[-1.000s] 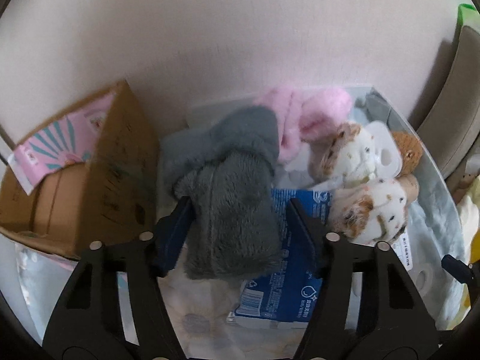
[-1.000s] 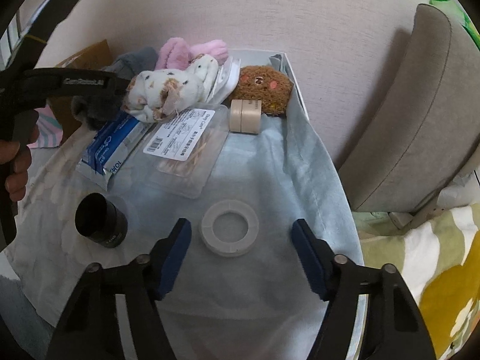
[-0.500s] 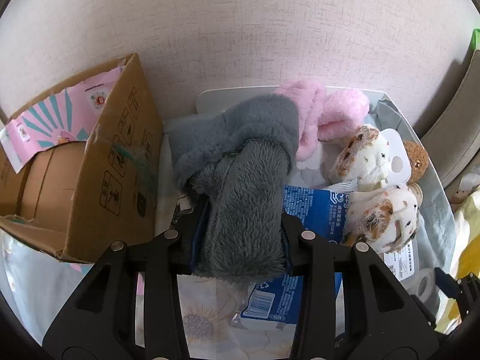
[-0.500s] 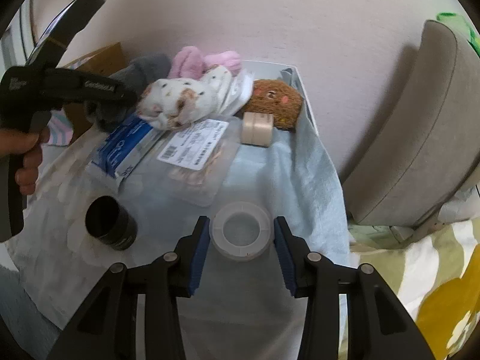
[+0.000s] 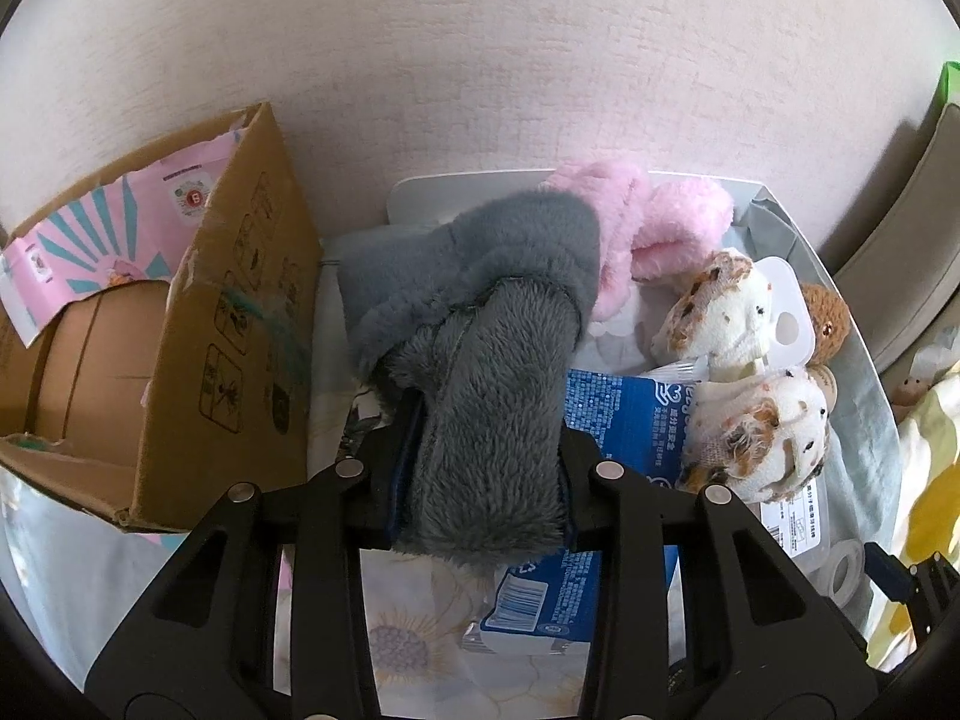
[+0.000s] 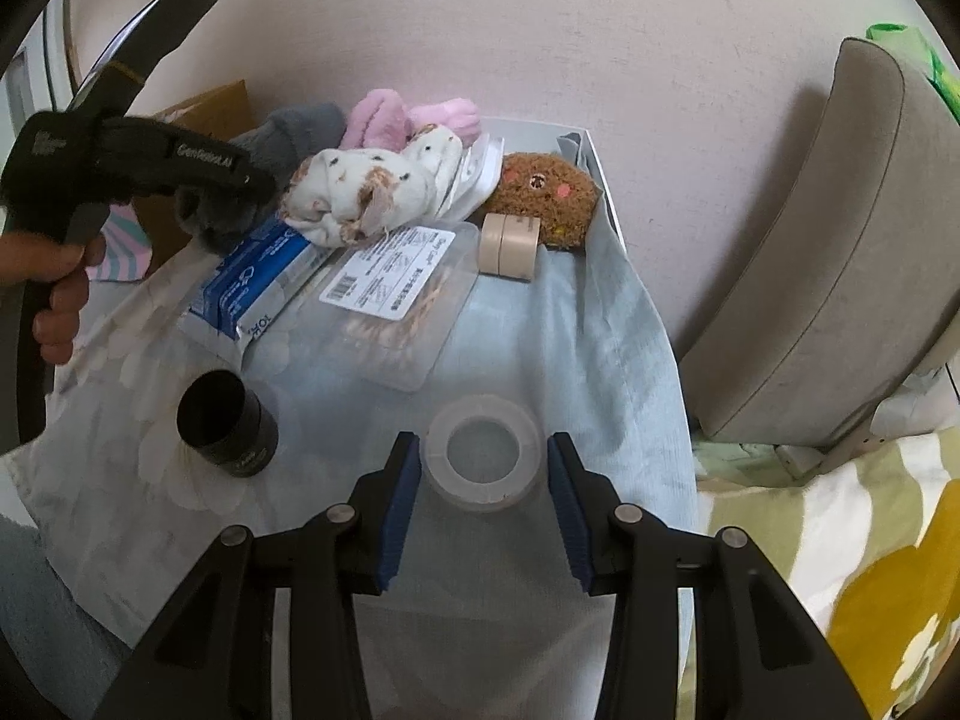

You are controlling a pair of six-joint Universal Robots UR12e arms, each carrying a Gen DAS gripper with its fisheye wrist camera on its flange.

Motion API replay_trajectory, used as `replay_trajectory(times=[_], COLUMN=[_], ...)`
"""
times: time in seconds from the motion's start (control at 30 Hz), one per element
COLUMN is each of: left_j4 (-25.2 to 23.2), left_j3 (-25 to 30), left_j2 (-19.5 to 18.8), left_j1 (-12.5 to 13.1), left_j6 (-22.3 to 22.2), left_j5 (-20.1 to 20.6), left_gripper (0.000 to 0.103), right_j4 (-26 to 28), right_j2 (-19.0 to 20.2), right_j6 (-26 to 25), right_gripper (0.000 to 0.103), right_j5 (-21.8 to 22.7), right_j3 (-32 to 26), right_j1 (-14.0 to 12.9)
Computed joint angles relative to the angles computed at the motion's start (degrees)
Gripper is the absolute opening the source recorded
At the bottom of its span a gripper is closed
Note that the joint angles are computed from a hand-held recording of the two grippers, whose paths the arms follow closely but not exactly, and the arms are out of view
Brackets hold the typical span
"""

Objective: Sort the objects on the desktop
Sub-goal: 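Lift the grey slipper with the left gripper while the right gripper lifts the tape roll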

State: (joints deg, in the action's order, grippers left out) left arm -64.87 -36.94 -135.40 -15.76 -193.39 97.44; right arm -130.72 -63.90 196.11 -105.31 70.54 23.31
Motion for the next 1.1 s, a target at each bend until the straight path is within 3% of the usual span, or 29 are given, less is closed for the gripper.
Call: replay_trajectory(times=[0.47, 0.7, 0.9, 1.1], left_j4=[-1.3, -1.5, -0.7, -1.8], left_j3=[2.2, 3.2, 1.0, 2.5], left_j2=[-1.3, -2.0, -0.7, -1.0], left_j1=[-0.8, -0.8, -0.8, 0.6], left_j6=[0.3, 0.5, -0.4, -0.1], left_j5=[0.7, 0.8, -0.5, -3.9], left_gripper=[0.033, 0.033, 0.028, 0.024], right_j4=[-0.3, -0.7, -1.2, -1.2], right_j2=[-0.2, 0.9, 1.3, 1.5], right_j6=[0.1, -0.1, 0.7, -0.5], right_gripper=[0.04, 0.04, 0.039, 0.039], right_j5=[1.4, -0.4, 2.3, 3.2], right_j3=[0.8, -0.3, -0.6, -2.0], right_j1=[0.2, 0.2, -0.4, -0.1])
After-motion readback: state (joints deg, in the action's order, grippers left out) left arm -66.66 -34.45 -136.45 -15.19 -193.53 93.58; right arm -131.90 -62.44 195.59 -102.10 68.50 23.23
